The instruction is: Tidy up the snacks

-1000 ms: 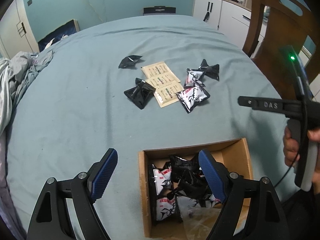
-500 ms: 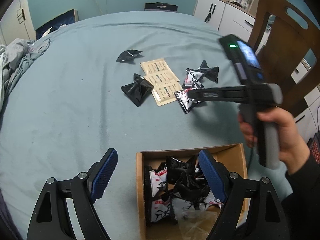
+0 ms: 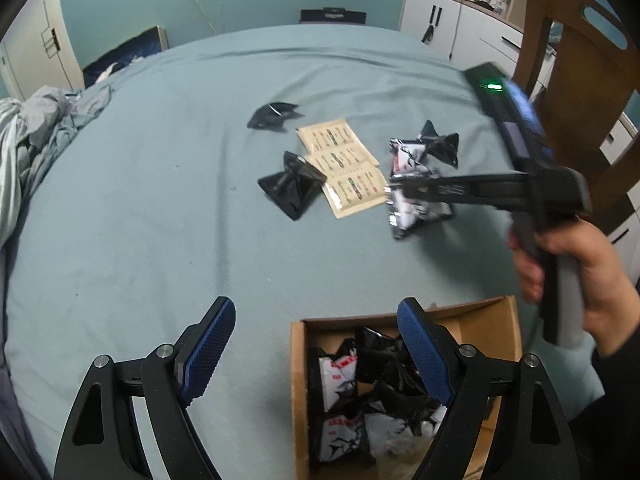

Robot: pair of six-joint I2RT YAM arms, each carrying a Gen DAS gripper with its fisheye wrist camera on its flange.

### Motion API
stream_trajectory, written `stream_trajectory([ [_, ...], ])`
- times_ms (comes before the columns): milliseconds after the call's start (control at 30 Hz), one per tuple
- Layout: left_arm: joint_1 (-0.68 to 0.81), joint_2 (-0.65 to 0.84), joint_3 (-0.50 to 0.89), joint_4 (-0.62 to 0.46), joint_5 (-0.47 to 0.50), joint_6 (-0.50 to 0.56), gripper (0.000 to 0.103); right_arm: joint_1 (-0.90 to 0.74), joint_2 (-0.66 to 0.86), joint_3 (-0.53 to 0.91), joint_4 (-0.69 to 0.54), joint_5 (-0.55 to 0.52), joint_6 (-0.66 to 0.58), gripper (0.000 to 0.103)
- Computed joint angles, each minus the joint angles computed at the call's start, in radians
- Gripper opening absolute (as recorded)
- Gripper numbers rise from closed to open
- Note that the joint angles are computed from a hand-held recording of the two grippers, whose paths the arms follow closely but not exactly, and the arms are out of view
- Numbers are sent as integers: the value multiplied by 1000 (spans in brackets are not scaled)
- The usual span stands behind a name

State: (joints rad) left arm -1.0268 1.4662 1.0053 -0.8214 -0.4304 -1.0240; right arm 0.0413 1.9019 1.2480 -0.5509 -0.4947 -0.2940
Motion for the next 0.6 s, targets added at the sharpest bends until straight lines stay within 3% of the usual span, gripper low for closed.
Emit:
stream_trajectory([
  [167, 14, -8, 4, -16, -44, 11, 84, -112, -195, -93, -83, -112, -11, 21],
  [300, 64, 25, 85, -44, -4, 122, 85, -242, -391, -154, -216, -190, -66, 21],
  [333, 72, 40, 104, -46, -7, 143, 91, -280, -437, -174, -245, -213, -90, 21],
  [400, 102, 108, 171, -52, -17, 224, 101, -376, -519, -219, -313, -262, -161, 21],
  [600, 224, 333, 325, -1, 33, 397, 102, -758, -531, -263, -658, -398, -564, 21],
])
